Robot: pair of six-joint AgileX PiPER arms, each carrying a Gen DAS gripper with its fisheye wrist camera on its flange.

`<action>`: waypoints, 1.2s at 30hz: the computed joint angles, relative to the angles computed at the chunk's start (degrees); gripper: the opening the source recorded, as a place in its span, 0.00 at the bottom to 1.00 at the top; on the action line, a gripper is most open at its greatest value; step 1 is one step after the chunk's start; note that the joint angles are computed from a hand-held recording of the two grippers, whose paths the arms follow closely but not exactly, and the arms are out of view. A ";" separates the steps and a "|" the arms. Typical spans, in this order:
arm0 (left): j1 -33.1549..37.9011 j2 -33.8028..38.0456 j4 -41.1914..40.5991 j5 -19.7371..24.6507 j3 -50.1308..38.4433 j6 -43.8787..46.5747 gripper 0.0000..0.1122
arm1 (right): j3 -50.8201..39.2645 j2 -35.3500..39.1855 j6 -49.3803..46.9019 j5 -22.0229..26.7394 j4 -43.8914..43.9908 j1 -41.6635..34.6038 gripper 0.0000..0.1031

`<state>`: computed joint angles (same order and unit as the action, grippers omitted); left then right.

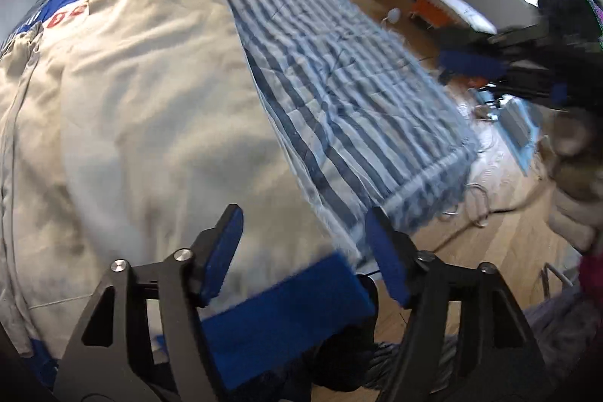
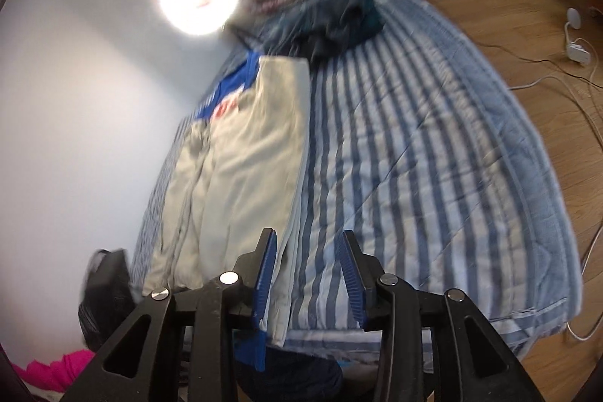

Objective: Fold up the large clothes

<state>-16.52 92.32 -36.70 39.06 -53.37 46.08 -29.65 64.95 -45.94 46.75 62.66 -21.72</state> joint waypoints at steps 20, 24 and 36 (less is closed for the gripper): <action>7.67 6.70 -10.21 6.75 -3.67 7.30 0.13 | -5.24 9.69 1.58 -5.93 4.26 7.46 0.38; 13.30 5.87 -13.54 13.39 -4.81 8.85 0.13 | -11.05 17.88 -0.88 -6.16 9.15 10.86 0.46; 22.31 4.38 -17.95 22.27 -4.91 13.81 0.13 | -47.66 49.25 17.67 -12.31 0.69 22.46 0.53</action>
<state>5.80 96.70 -54.65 61.33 -58.28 59.89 -77.30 114.20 -28.27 34.44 63.35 0.74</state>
